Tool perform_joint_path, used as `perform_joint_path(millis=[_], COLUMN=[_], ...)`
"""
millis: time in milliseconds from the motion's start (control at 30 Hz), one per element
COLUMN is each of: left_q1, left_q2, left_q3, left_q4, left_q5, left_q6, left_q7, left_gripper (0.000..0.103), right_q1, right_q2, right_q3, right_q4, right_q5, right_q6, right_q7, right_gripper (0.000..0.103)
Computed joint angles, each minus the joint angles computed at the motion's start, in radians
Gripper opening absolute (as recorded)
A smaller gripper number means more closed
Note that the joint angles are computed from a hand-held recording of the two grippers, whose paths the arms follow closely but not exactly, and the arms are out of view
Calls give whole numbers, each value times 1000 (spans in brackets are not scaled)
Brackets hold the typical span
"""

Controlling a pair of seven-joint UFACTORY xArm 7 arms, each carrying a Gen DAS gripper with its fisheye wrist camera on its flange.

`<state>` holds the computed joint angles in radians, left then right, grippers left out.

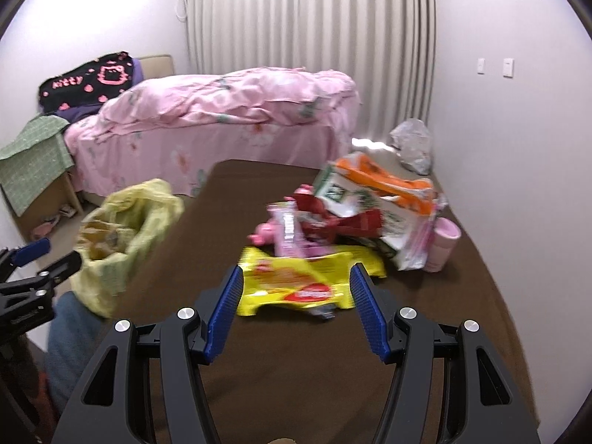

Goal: Collect trash
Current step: 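Grasp the orange-white bag with the left tool while the right tool reaches the wrappers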

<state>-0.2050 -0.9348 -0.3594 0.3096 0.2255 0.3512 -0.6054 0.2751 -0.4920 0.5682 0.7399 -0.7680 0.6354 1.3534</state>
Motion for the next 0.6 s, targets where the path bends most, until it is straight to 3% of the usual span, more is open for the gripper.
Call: perform_joint_path(millis=[133,267,367,433,533,600], left_q1=[-8,-49,-30,-12,-179,-232], left_q2=[178,381,504,577,747,855], left_q3=[13,47,27,6,137,166], left_q4=[61,153,239,304,468,599], left_q5=[0,-38,-34,-19,-119,-178], left_q6=[-123,-227,-278,-295,-305,-301], left_q7=[36,78,92,98,238,330], left_gripper=[78,82,86,86,86,86], right_q1=[-29,-93,-148,-177,-222,-294], right_q2=[-38,-36,-23,6,36,23], right_q3=[-54,-102,-179,-257,-324,-300], right_q4=[-45,-43,-29,-16,-13,-37], right_q5=[-28,-88,-112,-63,33,26], right_q6=[-26,-59,-143,-213,-284,-323], right_q7=[-49,-174,-276,-346,-381,-338], right_gripper=[56,56,56,56,56,57])
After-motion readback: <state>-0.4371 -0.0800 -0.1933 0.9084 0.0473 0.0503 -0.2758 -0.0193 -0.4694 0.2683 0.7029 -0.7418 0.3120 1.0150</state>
